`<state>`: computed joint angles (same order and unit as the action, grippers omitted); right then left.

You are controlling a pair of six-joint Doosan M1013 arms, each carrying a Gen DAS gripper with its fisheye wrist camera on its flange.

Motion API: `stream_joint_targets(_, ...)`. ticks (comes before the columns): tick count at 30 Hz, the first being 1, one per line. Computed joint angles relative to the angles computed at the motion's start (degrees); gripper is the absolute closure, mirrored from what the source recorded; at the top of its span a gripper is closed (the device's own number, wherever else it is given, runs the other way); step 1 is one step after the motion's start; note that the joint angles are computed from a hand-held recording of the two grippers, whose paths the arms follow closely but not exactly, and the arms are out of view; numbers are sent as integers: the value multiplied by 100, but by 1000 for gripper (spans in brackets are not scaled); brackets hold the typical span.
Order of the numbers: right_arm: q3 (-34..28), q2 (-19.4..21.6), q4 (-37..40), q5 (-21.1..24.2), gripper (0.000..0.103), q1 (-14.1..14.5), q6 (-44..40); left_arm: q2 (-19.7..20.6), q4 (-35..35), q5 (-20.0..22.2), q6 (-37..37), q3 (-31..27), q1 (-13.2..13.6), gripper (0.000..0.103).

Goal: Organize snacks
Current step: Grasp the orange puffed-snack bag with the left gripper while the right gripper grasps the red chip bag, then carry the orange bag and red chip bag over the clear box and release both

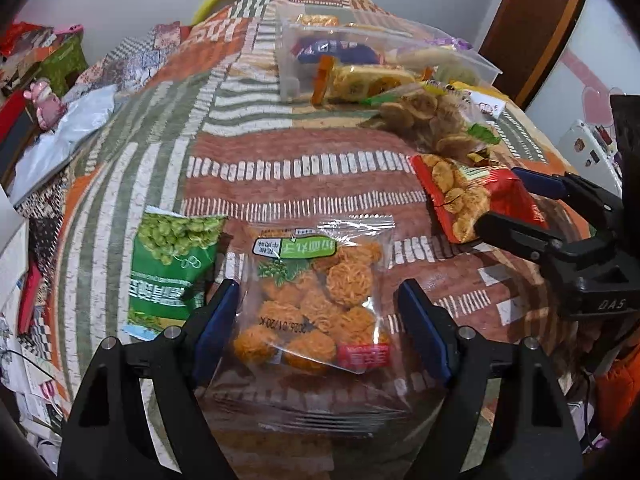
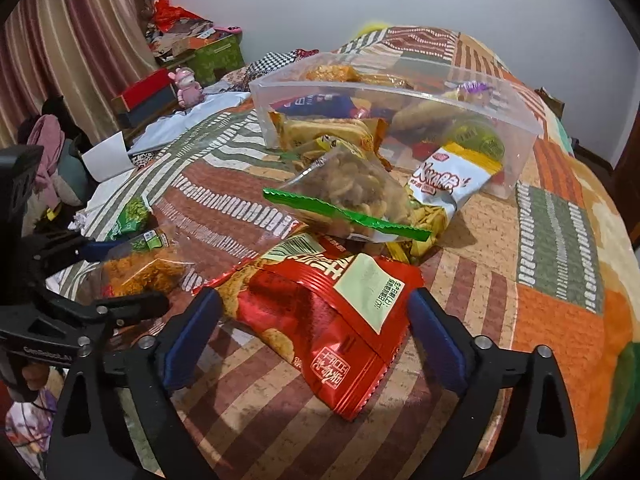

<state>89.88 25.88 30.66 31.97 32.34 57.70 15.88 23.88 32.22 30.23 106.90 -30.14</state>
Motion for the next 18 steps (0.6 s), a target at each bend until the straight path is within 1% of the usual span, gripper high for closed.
stream_joint_targets(3, -26, 42, 85, 69, 2, -10, -37, -11, -130, -191, -29, 62, 63, 22)
stream_joint_targets(5, -35, 48, 39, 68, 1, 13, -33, -6, 28, -214, -184, 77, 46, 23)
stream_joint_targets(7, -50, 59, 6, 68, 3, 29, -45, 7, 263, -165, -367, 69, 8, 28)
stream_joint_targets(8, -51, 60, 9, 58, 4, 31, -49, 9, 328, -151, -394, 65, -1, 33)
stream_joint_targets(9, -45, 55, 33, 45, 7, 30, -72, 11, 346, -173, -378, 64, -2, 35)
stream_joint_targets(10, -37, 50, 67, 29, 13, 25, -105, 10, 353, -190, -380, 68, 3, 36)
stream_joint_targets(12, -39, 49, 185, 71, 18, 1, -215, 3, 400, -212, -420, 81, 3, 39)
stream_joint_targets(13, -43, 49, 238, 89, 22, -10, -250, -1, 421, -205, -442, 82, 2, 40)
stream_joint_targets(17, -26, 37, 409, 112, 29, -46, -377, -26, 443, -258, -550, 90, 20, 42)
stream_joint_targets(18, -16, 28, 398, 89, 36, -46, -374, -34, 471, -266, -597, 92, 25, 43)
